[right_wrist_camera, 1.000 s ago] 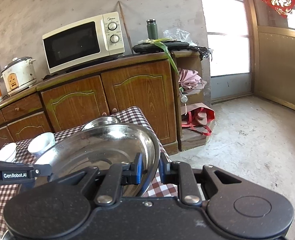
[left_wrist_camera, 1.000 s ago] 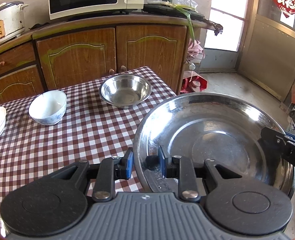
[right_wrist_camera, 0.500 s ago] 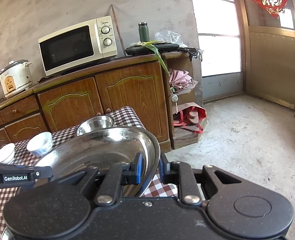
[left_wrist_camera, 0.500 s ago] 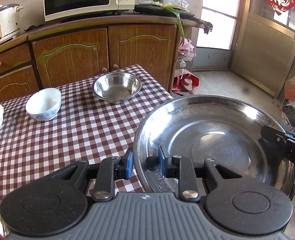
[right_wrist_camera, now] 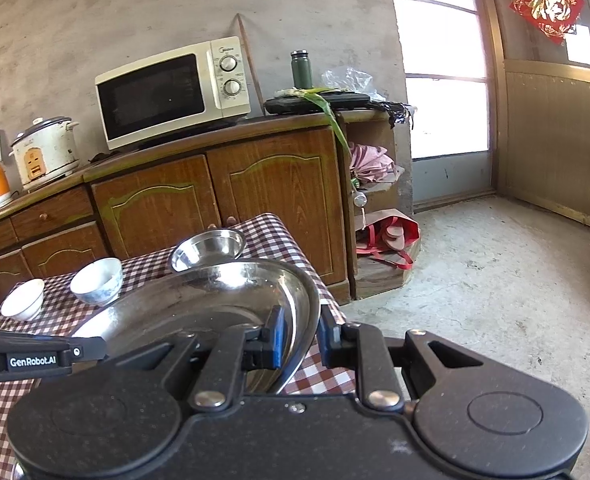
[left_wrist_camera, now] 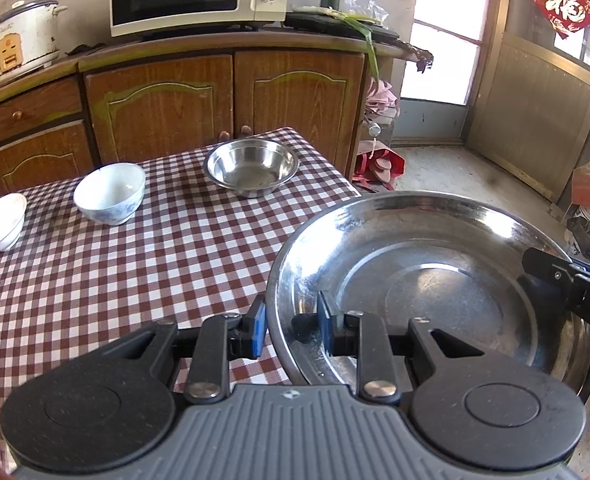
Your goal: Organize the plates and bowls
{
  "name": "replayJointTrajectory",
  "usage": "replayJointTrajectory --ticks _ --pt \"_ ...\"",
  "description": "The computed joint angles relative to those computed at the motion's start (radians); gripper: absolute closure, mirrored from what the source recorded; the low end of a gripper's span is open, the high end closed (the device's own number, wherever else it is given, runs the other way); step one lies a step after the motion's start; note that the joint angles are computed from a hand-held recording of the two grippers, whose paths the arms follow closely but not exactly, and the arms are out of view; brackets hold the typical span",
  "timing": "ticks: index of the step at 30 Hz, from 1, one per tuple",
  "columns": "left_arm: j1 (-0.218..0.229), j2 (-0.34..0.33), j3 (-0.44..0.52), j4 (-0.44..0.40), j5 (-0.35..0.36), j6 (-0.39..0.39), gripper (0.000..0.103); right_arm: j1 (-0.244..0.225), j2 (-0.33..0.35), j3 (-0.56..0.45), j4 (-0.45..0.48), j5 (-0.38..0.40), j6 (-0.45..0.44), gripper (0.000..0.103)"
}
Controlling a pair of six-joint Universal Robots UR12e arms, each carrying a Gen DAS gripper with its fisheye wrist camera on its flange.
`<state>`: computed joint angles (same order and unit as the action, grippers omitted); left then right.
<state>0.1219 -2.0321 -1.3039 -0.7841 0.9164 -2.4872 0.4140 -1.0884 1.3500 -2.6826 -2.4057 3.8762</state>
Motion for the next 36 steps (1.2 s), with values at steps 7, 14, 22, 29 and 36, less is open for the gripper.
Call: replayJointTrajectory --ticks 7,14,22,29,36 --pt "0.013 0.007 -0.011 0.014 0.001 -0.013 0.075 0.011 0.011 -0.017 -0.012 0.002 -0.021 0.08" --pt "0.026 0.017 -0.027 0.034 0.01 -0.016 0.075 0.019 0.02 -0.028 -0.019 0.012 -0.03 0.08" --pt "0.043 0.024 -0.041 0.048 0.02 -0.022 0.075 0.029 0.034 -0.044 -0.03 0.032 -0.05 0.08" --pt "0.057 0.028 -0.057 0.08 0.037 -0.034 0.075 0.04 0.053 -0.064 -0.038 0.048 -0.068 0.08" --pt "0.068 0.025 -0.058 0.082 0.055 -0.049 0.074 0.047 0.071 -0.088 -0.034 0.076 -0.088 0.08"
